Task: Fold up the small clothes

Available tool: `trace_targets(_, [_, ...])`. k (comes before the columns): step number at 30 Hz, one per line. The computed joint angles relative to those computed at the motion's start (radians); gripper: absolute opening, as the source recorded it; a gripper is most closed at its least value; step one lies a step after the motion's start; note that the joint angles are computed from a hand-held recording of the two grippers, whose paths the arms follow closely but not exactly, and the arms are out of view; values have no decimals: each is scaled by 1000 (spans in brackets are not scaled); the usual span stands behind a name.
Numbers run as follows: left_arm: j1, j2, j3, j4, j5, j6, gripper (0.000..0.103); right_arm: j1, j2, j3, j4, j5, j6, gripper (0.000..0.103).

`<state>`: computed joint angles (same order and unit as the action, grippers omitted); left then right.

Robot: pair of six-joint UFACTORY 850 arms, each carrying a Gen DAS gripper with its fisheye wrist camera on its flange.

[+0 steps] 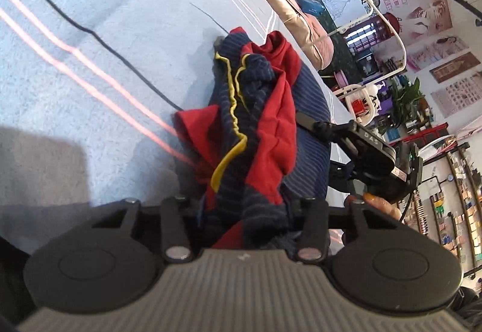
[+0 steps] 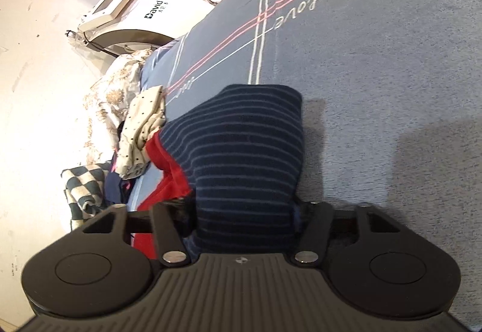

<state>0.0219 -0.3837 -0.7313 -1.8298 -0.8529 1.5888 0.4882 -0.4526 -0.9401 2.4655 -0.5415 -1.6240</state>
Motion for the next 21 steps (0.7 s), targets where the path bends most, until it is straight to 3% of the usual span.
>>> trace_targets(2, [-30,20,-2,-4,41,21,41,-7,3,18,13,-33,7,70])
trace_targets(6, [-57,35,-21,2,36,15,38,5,20,37,88,-31,-46,57])
trace_targets(14, [-133,63,-98,108,93,-62,37,6,121,71,218,53,-236,54])
trace_targets(21, [-331,-45,-337,279,116,-178,37,-145,289,186,134,171,-227,53])
